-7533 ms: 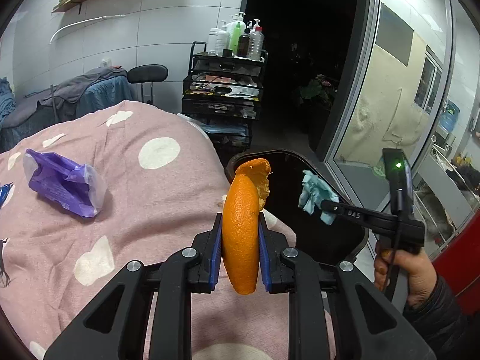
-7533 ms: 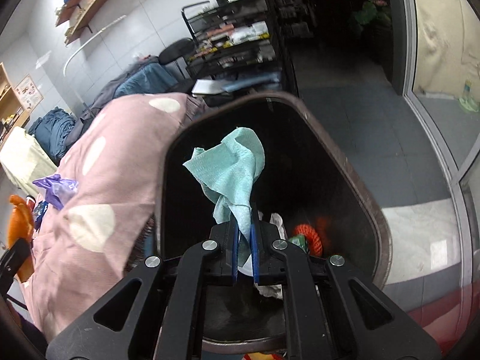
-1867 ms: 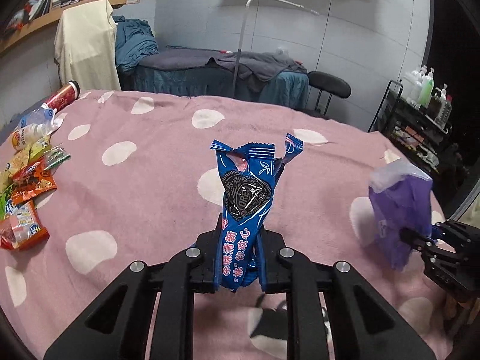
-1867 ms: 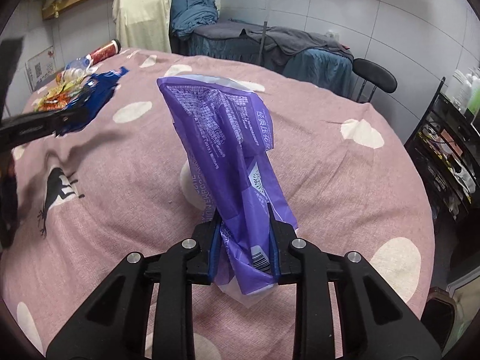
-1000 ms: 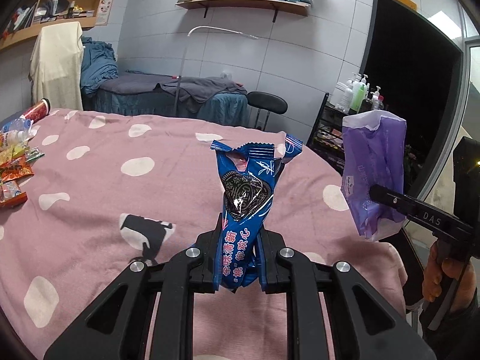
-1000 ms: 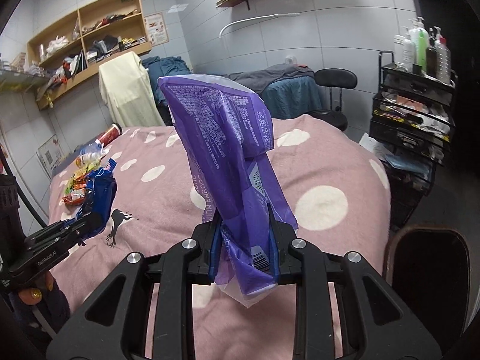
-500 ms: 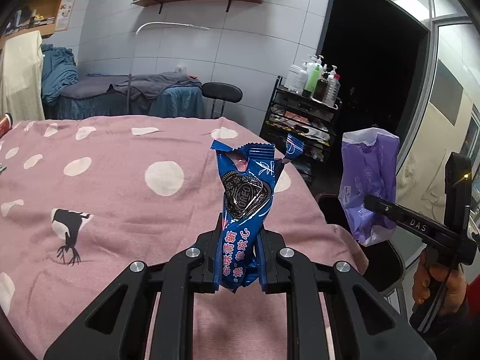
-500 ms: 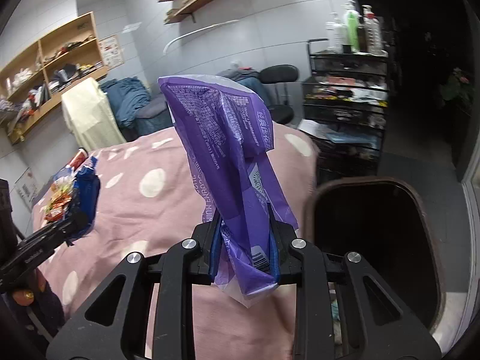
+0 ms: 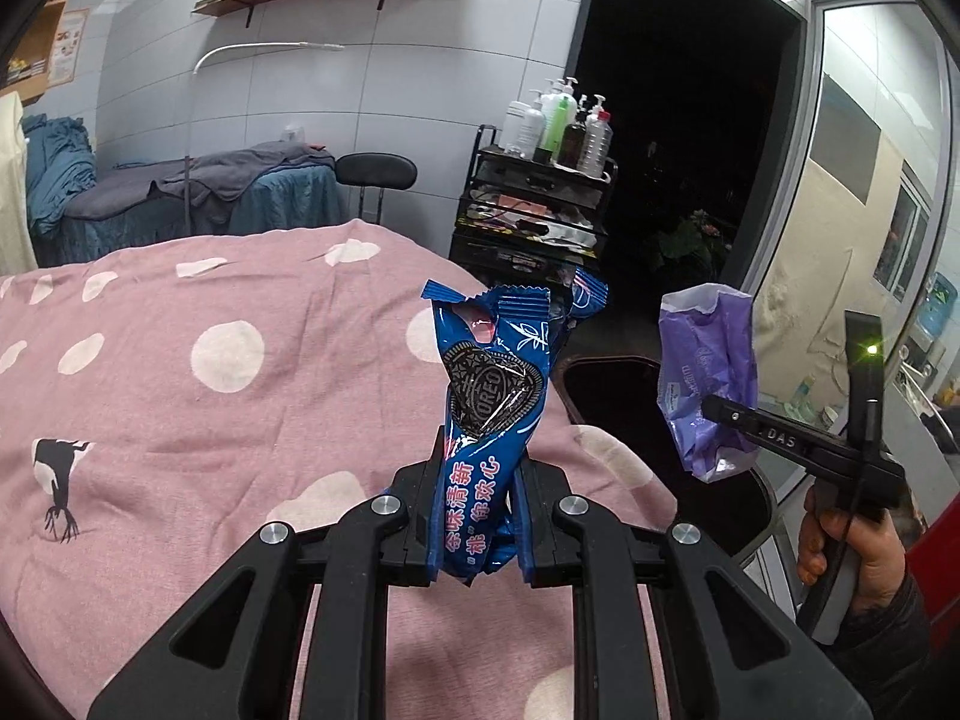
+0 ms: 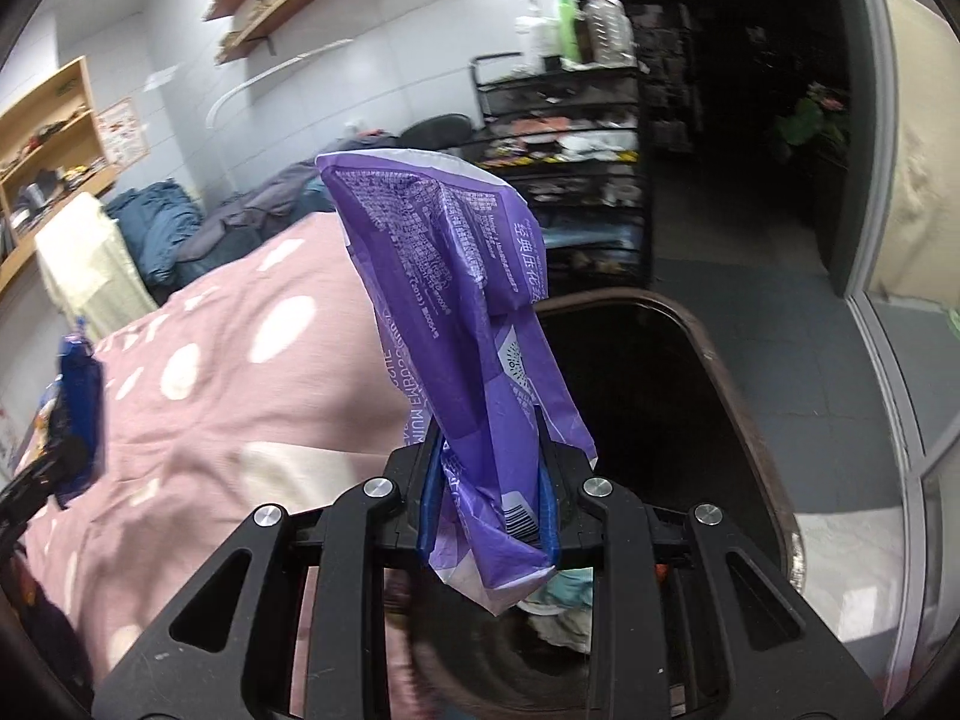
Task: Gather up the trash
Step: 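Carry the purple bag over the bin with the right tool and open it, then carry the blue snack wrapper over the bin with the left tool and open it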
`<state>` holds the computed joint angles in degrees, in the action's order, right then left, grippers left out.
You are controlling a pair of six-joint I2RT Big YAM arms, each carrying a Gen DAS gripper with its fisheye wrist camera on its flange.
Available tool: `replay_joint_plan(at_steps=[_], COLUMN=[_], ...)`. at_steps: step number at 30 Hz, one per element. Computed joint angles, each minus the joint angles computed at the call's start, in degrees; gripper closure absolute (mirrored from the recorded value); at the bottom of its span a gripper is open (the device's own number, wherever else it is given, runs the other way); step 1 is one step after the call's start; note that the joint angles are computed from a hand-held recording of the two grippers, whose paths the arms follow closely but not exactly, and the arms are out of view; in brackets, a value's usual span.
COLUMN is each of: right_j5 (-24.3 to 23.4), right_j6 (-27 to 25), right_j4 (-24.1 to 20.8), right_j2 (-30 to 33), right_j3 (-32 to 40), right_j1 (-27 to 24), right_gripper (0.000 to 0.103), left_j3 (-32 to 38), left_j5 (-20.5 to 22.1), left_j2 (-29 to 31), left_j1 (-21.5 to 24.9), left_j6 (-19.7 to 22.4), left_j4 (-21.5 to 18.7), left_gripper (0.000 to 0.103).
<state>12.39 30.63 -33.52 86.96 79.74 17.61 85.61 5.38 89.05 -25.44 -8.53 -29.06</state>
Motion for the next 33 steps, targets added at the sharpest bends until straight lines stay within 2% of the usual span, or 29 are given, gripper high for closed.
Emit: replay_joint_plan(at_steps=[4,7,8,9,11,15,22,31,33], right_j5=[0.5,-0.4,-0.4,-0.4,1.0,1.0,4.0,13.0,15.2], right_j6=[1.9,3.7,4.0,4.1,4.8,5.6,6.5,7.2,7.2], right_j4=[-2.9,-3.6,-4.0,-4.3,-4.1,-3.5,-1.1,2.8,3.6], right_j2=[1.3,1.9,2.1,2.2,2.0,1.3,-0.2,-4.1,-5.2], right_j3=[0.4,-0.1,-0.1,-0.2,-1.0,-2.4,-4.2,-6.8,-7.6], right_j1=[-1.2,-2.0,-2.1,-2.2,-2.0,-2.0,-1.7,0.3,0.7], right_gripper=[0.076,0.068,0.063,0.049,0.029,0.025,0.02,0.018,0.012], left_j3=[0.1,0.5,0.6,0.7,0.9,1.4,2.0,7.7,9.7], left_j5=[0.3,0.4,0.5,0.6,1.0,1.6,2.7,5.8,6.8], left_j2=[0.2,0.4,0.5,0.6,0.8,1.1,1.5,5.4,6.9], left_j1=[-0.7,-1.1,-1.1,-1.2,-1.2,-1.3,-2.1,-4.4,-4.8], left_j6=[0.4,0.9,0.9,0.9,0.9,1.0,1.4,4.0,4.2], left_j4=[-0.3,-0.6,-0.7,-0.8,-1.1,-1.4,-1.6,-4.4,-5.7], left_gripper=[0.085,0.085,0.085,0.085,0.085,0.085,0.085,0.085,0.085])
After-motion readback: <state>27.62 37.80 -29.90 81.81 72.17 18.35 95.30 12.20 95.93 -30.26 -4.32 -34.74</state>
